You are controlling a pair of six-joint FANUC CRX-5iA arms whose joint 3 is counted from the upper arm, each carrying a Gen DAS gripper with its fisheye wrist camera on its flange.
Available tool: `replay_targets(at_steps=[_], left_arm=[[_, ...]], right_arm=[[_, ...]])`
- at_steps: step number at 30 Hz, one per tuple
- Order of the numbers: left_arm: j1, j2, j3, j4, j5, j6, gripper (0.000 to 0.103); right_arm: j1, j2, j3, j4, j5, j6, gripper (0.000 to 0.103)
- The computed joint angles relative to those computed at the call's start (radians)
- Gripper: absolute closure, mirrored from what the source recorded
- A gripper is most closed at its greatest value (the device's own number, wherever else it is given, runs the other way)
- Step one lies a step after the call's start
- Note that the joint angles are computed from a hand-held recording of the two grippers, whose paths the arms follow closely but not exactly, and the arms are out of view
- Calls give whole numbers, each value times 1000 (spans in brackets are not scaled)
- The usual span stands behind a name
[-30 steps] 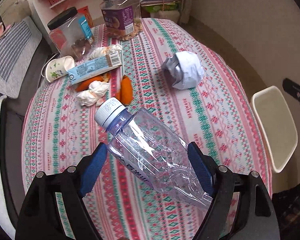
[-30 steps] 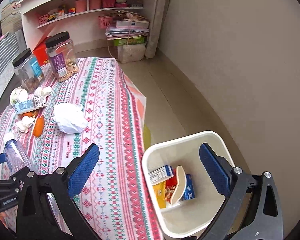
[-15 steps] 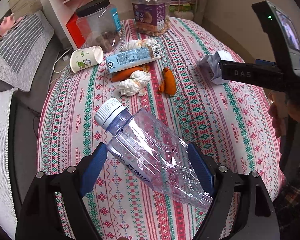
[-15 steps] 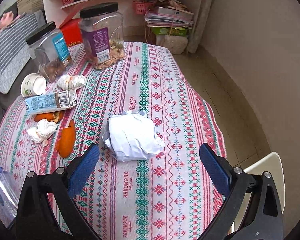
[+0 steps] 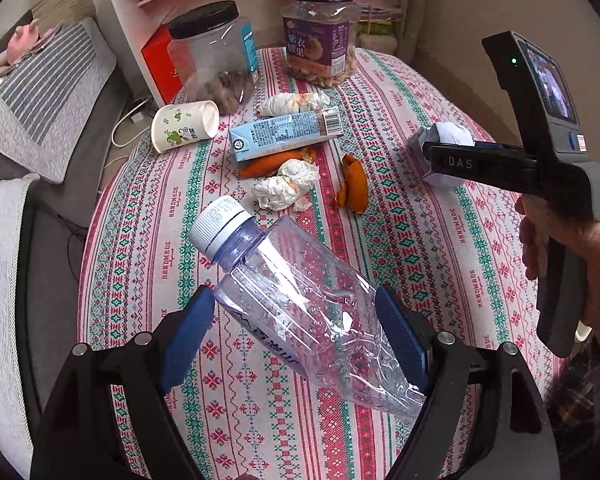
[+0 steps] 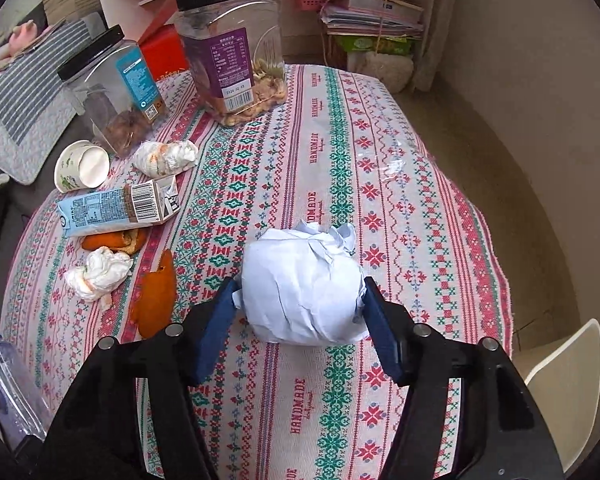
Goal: Collect trash
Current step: 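Carry the plastic bottle over the white bin with the left gripper and release it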
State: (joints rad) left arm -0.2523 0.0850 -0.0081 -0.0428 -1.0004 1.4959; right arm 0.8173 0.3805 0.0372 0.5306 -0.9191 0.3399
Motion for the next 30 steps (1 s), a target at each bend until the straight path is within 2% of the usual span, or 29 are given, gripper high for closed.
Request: replay_targets(at_steps=[8, 19, 30], left_arm=[[0, -25, 0, -35, 41, 56, 23], [-26, -45, -1, -77, 72, 97, 23], [-73, -39, 10, -118, 96, 142, 23]], right_arm=[[45, -74, -65, 69, 24, -46, 46], [123, -180, -159, 159, -3, -92, 45], [150, -277, -260, 210, -38, -145, 45]])
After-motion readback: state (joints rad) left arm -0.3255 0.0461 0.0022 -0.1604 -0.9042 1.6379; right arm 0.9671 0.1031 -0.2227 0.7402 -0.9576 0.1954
